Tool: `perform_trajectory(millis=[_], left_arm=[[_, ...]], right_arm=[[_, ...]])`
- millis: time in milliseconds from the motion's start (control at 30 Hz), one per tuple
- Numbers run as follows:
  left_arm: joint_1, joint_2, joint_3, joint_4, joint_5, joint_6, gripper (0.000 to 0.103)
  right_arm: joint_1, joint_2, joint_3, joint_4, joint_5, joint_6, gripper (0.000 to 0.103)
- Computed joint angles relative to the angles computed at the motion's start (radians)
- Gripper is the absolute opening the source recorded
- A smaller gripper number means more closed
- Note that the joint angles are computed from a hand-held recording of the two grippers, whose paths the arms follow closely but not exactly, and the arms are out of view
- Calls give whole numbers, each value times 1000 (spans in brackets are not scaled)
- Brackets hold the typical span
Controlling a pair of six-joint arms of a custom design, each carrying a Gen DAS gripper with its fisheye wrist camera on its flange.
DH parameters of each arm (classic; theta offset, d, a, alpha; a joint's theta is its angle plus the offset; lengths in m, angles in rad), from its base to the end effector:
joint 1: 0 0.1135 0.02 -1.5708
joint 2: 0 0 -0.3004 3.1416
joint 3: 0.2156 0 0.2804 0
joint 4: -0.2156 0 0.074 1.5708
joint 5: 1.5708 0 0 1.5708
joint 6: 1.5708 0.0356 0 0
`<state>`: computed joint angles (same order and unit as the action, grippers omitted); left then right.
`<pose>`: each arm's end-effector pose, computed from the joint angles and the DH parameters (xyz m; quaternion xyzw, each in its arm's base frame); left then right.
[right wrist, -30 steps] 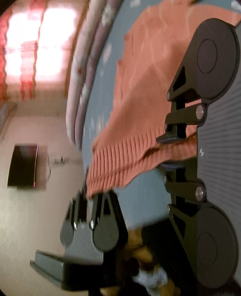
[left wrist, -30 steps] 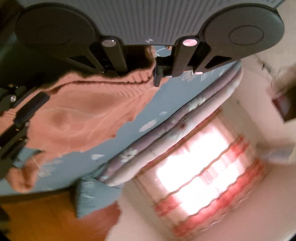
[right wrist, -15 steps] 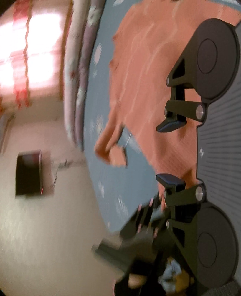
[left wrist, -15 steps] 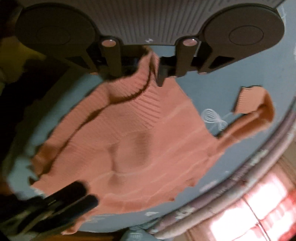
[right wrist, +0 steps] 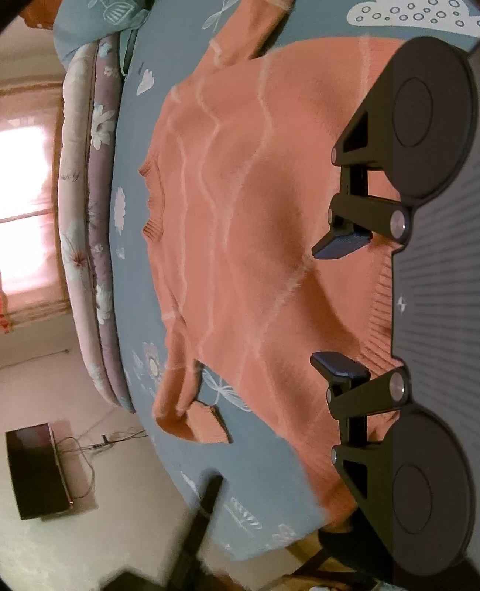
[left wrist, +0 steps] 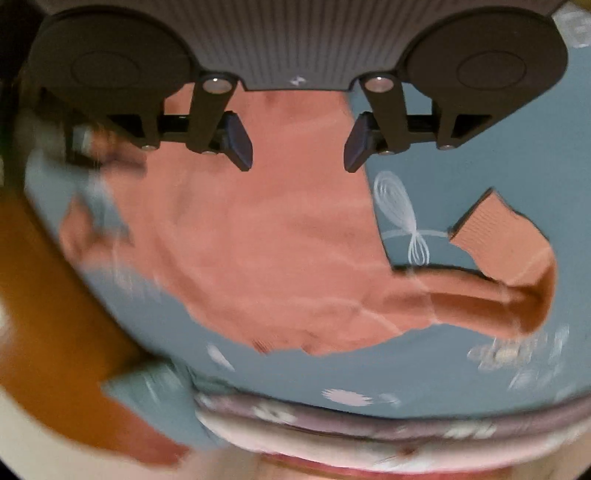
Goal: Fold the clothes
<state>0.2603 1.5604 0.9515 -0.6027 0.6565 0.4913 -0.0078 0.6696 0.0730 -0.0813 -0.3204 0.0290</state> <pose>0.3069 0.0592 0.2107 0.1645 0.9185 -0.2330 0.2737 0.1288 0.0102 0.1281 -0.0525 0.8916 0.1484 0.4247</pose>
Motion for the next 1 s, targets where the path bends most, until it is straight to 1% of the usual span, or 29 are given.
perform_trajectory(millis=[67,133,167,200,267,400,533,633,733,833,867,933,1000], left_arm=[[-41,122,66,72,-43,-131,55],[-65,226,124,99,-79,-215,53],[-68,270,147,103,-89,-252,52],[-67,301,160,103,-86,-268,52],[-65,357,181,101,-73,-286,52],[-71,403,197,104,-78,-281,52],[-63,448,236,89,-35,-277,52],[-63,479,262,83,1,-270,57],[-69,508,282,107,42,-285,58],[-74,534,287,161,87,-336,58],[-75,541,287,173,104,-342,63],[-63,553,288,154,157,-296,68],[-38,564,281,114,216,-237,68]], right_arm=[[14,24,1,26,15,6,63],[29,31,8,21,33,6,63],[44,57,17,39,52,9,63],[56,63,22,44,66,10,63],[57,51,27,32,62,5,63],[65,24,33,9,66,-7,63],[122,10,37,1,118,-4,63],[153,-13,35,-9,133,-8,63],[164,-21,33,-7,133,-8,63],[170,-2,37,6,144,-3,63],[175,3,38,9,150,-1,63],[184,9,40,12,163,3,63],[192,1,39,5,172,4,64]])
